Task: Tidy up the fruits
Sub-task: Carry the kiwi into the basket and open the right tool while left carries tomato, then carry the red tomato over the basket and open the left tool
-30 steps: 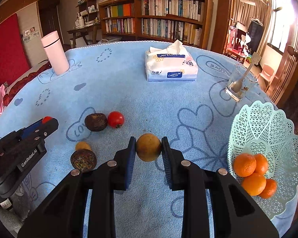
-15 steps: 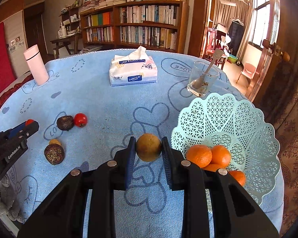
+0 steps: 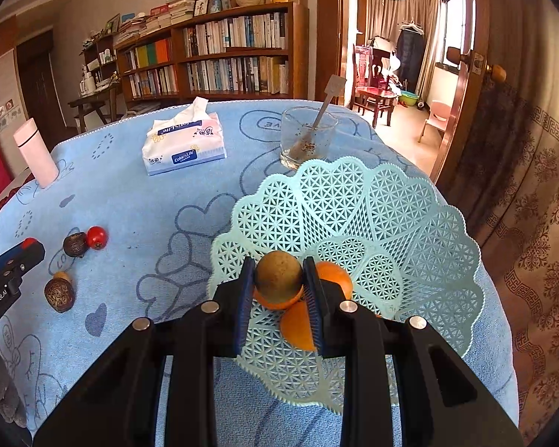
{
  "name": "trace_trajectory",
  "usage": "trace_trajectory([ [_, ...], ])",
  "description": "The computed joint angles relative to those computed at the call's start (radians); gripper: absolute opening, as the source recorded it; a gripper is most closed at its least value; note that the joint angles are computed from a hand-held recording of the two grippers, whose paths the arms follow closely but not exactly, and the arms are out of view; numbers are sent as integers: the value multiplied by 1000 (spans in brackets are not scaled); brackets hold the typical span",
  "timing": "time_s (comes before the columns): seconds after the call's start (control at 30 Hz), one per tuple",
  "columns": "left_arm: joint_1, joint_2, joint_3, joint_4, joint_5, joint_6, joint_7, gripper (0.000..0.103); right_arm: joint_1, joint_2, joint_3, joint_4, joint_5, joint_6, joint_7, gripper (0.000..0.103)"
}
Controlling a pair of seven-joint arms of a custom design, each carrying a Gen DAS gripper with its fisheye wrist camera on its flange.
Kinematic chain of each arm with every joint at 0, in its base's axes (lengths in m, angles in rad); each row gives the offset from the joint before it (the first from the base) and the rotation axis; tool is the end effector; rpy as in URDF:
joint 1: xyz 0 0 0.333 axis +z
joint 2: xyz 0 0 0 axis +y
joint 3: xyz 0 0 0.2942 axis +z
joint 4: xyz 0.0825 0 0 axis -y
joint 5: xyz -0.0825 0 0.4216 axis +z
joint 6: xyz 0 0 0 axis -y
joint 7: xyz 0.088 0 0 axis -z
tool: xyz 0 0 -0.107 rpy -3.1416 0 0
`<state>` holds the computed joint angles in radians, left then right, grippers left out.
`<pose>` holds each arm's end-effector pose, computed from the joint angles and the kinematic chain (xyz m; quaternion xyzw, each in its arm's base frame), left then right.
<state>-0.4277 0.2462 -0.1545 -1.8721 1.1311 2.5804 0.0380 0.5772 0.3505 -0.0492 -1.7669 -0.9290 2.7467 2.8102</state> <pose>0.5585 -0.3806 0.3865 -0.6769 0.6056 -0.2919 0.2996 0.5932 0.3866 0.3836 -0.6651 0.6270 -0.2703 0.3024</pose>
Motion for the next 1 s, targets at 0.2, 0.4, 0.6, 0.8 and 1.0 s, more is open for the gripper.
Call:
trace_trajectory([
  [0.2, -28, 49, -5, 73, -18, -9, 44, 28, -29, -33, -14, -55, -4, 30, 41, 27],
  [0.4, -67, 103, 5, 149, -48, -21, 107, 28, -66, -61, -17, -106, 2, 73, 79, 27],
  [0.6, -104, 161, 20, 229, -87, -20, 173, 28, -81, -93, -29, -147, -62, 93, 166, 34],
  [0.8, -137, 231, 38, 326, -149, -6, 262, 28, -100, -121, -26, -180, -162, 95, 282, 34],
  [1.0, -167, 323, 54, 453, -239, 14, 377, 28, -135, -140, -7, -207, -244, 88, 385, 34],
])
